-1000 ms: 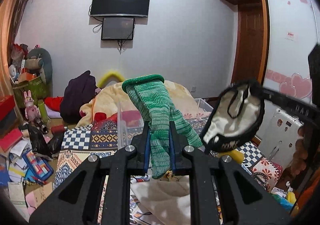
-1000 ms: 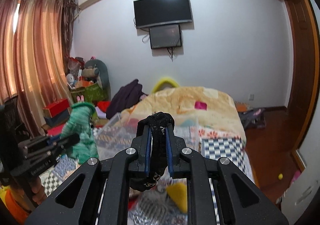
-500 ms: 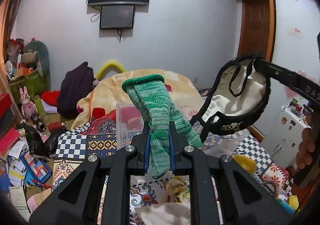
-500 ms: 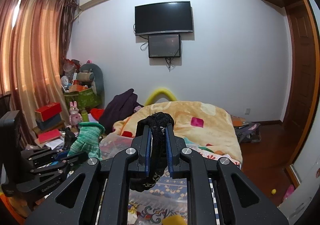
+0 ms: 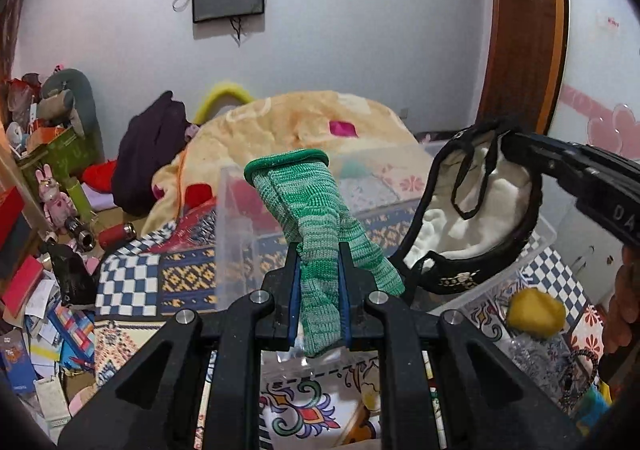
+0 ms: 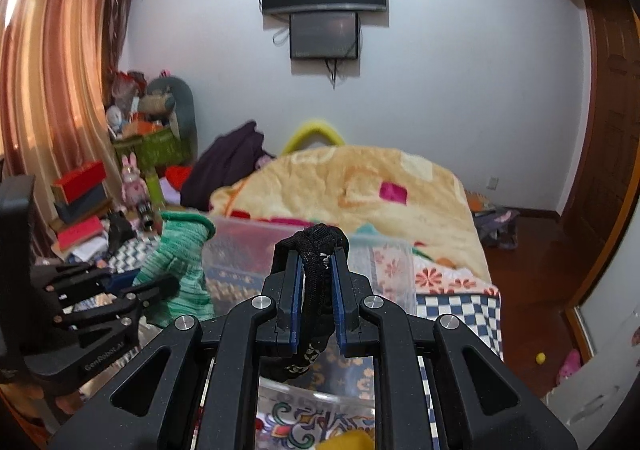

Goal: Organize soft objects
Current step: 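Lift the glove with the left tool while the right tool lifts the black-strapped item toward the box, then lower the glove into the box and open the left tool while the right tool releases its item inside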

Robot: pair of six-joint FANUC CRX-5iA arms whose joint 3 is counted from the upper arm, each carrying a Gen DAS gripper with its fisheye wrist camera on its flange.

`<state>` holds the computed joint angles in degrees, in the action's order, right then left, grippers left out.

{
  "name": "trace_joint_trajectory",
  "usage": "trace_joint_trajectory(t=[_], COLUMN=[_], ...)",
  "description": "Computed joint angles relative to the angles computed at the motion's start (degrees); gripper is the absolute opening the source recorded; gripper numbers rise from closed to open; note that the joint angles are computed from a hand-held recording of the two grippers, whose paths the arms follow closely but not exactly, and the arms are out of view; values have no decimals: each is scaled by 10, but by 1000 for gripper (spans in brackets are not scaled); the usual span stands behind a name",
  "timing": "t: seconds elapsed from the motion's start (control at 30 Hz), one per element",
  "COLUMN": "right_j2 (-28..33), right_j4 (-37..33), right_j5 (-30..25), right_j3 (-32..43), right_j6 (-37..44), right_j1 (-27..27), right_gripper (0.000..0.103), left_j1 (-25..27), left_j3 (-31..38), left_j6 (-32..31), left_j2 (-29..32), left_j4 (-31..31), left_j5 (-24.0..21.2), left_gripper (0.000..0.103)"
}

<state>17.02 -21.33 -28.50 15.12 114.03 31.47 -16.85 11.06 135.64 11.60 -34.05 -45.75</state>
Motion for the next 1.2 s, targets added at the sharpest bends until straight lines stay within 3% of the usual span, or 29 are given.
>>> trace_joint_trajectory(t=[0.2, 0.43, 0.53, 0.6, 0.8, 0.87, 0.97, 1.1, 1.2], right_j2=[18, 33, 31, 25, -8, -19, -39, -68, -90], right_j4=[13, 48, 40, 27, -21, -36, -59, -82, -98], right_j5=[-55, -106, -118, -117, -88, -81, -69, -41, -19], right_j3=[26, 46, 48, 45, 14, 5, -13, -47, -77], right_j6=[-13, -30, -19, -8, 22, 30, 45, 69, 101], right_j1=[-6, 3, 0, -5, -23, -28, -37, -42, -42], right_gripper=[13, 20, 34, 53, 81, 84, 89, 101, 102], left_j1=[5, 8, 3, -1, -36, -53, -78, -115, -134], left_j3=[0, -14, -25, -29, -48, -51, -56, -59, -69], left_j6=[-21, -31, -26, -18, 48, 78, 119, 169, 186], left_j2=[4, -5, -18, -26, -65, -77, -90, -99, -105], left_j4=[25, 44, 42, 33, -34, -66, -109, -159, -173], left_j5=[1, 8, 18, 22, 20, 9, -6, -37, -46], left_gripper=[17, 39, 42, 48, 69, 82, 92, 100, 101])
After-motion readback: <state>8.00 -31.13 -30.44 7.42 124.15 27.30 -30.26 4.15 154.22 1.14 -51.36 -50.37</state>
